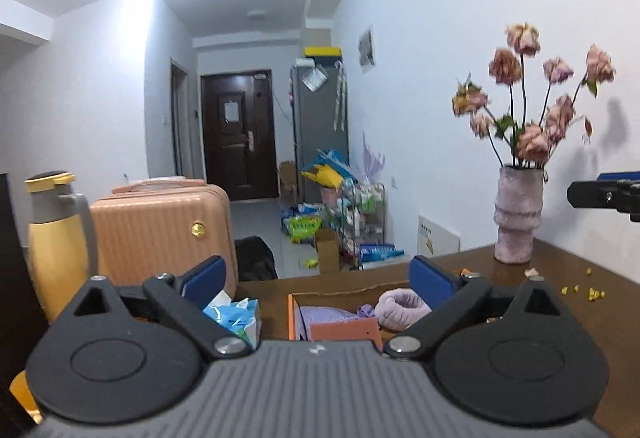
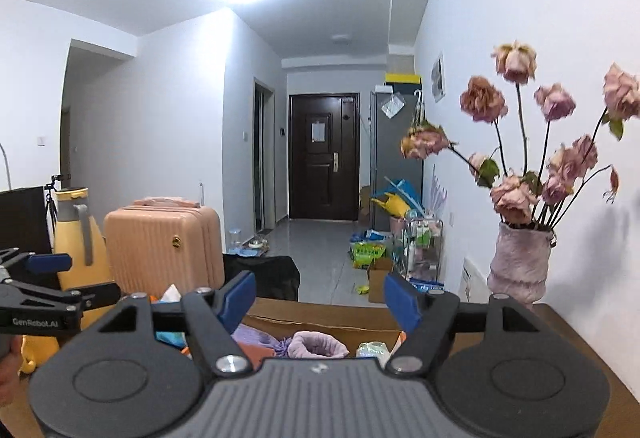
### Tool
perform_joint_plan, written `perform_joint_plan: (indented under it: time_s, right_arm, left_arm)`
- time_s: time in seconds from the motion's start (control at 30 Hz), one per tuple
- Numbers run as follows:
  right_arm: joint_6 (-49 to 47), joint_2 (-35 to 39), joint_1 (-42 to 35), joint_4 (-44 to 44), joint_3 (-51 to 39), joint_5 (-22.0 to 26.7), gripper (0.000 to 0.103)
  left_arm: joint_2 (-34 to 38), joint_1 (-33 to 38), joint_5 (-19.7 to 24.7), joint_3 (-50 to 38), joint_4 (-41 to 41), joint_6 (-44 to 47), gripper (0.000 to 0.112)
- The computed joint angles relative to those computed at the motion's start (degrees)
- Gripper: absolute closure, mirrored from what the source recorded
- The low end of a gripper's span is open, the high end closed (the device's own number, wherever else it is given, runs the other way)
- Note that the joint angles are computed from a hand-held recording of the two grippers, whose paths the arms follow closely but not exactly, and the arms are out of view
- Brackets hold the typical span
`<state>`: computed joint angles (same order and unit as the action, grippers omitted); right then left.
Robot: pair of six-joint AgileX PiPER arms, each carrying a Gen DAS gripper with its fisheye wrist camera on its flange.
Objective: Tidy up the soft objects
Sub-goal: 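Lift both grippers out of the box back toward the items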
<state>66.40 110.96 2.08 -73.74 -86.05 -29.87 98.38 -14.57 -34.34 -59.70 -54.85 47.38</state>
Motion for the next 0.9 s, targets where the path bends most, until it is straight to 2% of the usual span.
perform_joint_plan:
  time_s: [0.17, 0.3, 0.37, 0.5, 0.57, 0.63, 0.7, 0.8, 0.9]
  right_arm:
    - [-11.9, -4.9, -0.5, 11.0, 10.0, -3.1, 0.031]
    - [-14.6, -8.4, -3.7, 13.8, 20.8, -10.9, 0.031]
    - [-15.9, -10.0, -5.7, 14.1, 26.5, -15.2, 0.031]
    - [-28.8, -12.4, -9.9, 19.2, 41.4, -25.5, 0.029]
    - [-35.8, -12.7, -11.4, 21.3, 48.0, -28.9, 0.029]
    - [-41.3, -12.6, -13.1, 21.9, 53.5, -31.6, 0.029]
    - [-45.1, -11.7, -15.3, 22.0, 58.6, -34.4, 0.029]
    - [-46.0, -9.2, -18.9, 18.2, 61.9, -37.9, 0.029]
    - [-44.6, -7.9, -17.0, 19.4, 60.6, -35.2, 0.029]
  left_arm:
    - [-6.5, -3.8, -6.5, 10.3, 2.3, -5.4, 0.010]
    - [-11.4, -8.1, -12.2, 19.7, 1.4, -11.2, 0.009]
    - [-12.6, -12.8, -17.5, 24.7, -1.1, -12.2, 0.009]
    - [-13.4, -23.0, -29.5, 37.0, -2.5, -19.5, 0.009]
    - [-11.8, -28.1, -33.1, 41.3, -6.1, -23.2, 0.009]
    - [-10.3, -31.7, -33.1, 43.1, -10.7, -26.2, 0.009]
    - [-9.3, -34.2, -32.7, 45.8, -11.7, -30.5, 0.009]
    - [-7.0, -35.7, -33.3, 46.6, -12.9, -32.2, 0.009]
    - [-6.4, -32.0, -29.9, 44.5, -10.1, -31.5, 0.009]
